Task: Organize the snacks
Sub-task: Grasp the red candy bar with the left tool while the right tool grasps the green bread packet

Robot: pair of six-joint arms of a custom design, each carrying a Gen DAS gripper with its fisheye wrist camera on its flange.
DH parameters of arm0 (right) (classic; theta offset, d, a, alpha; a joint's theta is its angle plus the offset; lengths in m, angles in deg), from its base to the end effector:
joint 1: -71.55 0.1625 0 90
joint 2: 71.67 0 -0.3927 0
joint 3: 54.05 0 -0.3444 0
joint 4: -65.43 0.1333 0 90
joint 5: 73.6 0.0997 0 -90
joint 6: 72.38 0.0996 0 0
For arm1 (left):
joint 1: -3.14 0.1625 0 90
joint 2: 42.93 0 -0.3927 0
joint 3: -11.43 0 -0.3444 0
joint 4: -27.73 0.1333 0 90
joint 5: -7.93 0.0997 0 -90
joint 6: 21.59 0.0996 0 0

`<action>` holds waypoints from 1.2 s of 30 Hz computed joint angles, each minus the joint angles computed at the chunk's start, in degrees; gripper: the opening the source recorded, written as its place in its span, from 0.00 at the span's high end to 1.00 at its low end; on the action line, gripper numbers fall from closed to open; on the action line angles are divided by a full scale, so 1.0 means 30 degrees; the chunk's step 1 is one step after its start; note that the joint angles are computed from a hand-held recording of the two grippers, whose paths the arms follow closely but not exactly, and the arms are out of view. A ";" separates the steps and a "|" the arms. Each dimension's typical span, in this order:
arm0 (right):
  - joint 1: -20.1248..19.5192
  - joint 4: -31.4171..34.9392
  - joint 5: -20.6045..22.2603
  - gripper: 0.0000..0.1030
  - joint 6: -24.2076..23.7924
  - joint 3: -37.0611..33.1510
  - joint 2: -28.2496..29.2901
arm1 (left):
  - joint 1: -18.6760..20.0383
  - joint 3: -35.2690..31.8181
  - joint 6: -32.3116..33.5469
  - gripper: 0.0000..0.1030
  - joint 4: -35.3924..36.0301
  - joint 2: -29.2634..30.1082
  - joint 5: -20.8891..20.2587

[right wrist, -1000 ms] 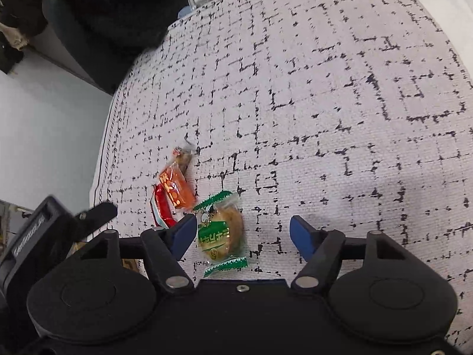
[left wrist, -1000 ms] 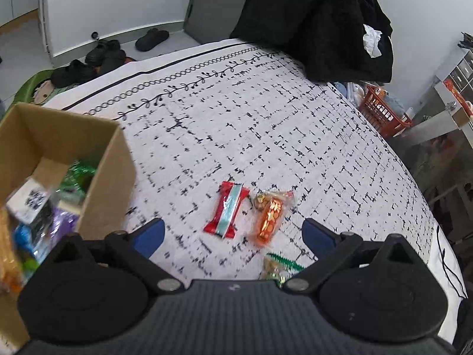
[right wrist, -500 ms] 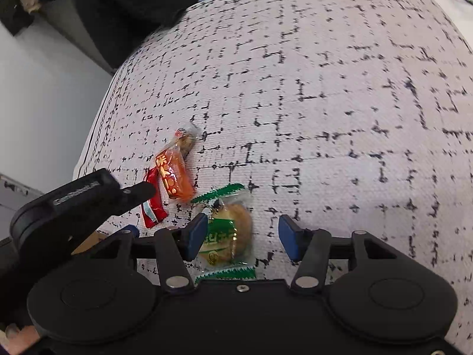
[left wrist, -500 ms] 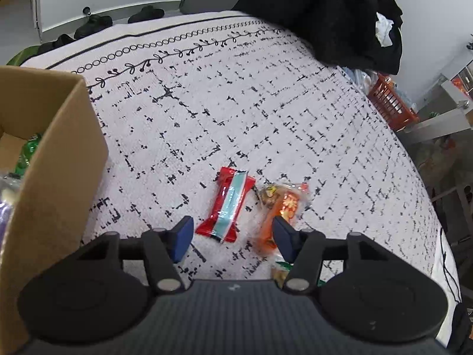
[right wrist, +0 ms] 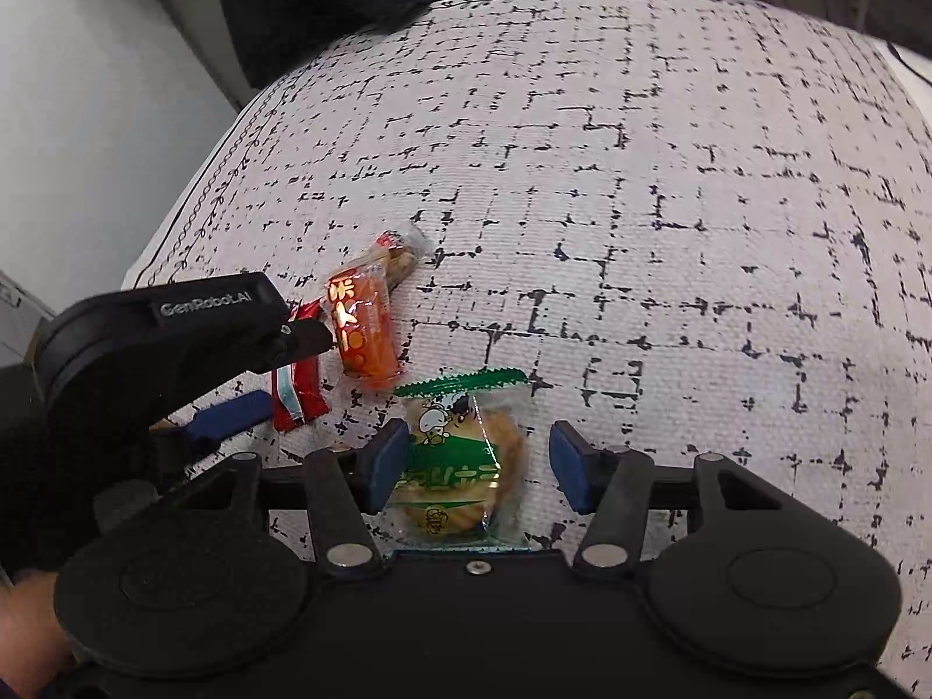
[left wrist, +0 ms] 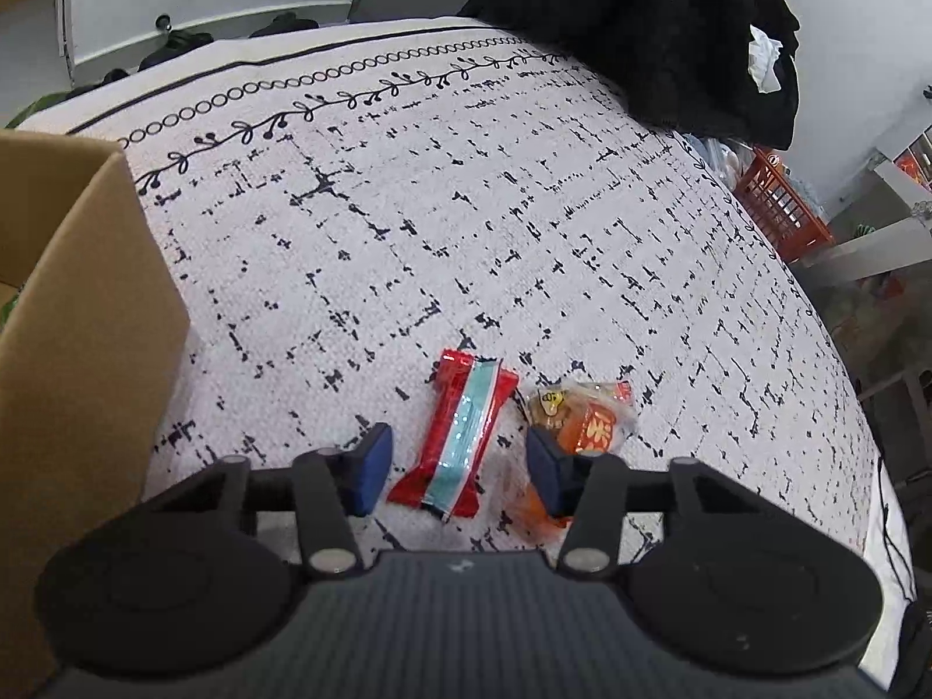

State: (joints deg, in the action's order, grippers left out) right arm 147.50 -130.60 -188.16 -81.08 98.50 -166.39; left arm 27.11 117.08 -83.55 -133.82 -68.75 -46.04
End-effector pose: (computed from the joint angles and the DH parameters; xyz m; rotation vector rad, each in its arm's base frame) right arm 0.0200 -0.2988 0.2763 -0.3461 -2.3913 0.9514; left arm -0.3802 -0.3790 -0.0995 0.1568 2.6518 -0.6919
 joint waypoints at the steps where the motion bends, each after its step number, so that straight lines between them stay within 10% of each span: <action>1: 0.0169 -0.0233 -0.0232 0.48 -0.0182 0.0004 0.0208 | -0.0007 -0.0051 0.0172 0.64 0.0188 0.0011 0.0064; 7: 0.0952 -0.0528 -0.1252 0.53 -0.0893 -0.0027 0.0702 | -0.0086 0.0045 0.0092 0.81 0.1331 -0.0382 -0.0117; 36: 0.3044 -0.3454 -0.5535 0.46 -0.2543 -0.0133 0.3175 | -0.0708 0.0283 -0.1084 0.72 0.2953 -0.0768 -0.1048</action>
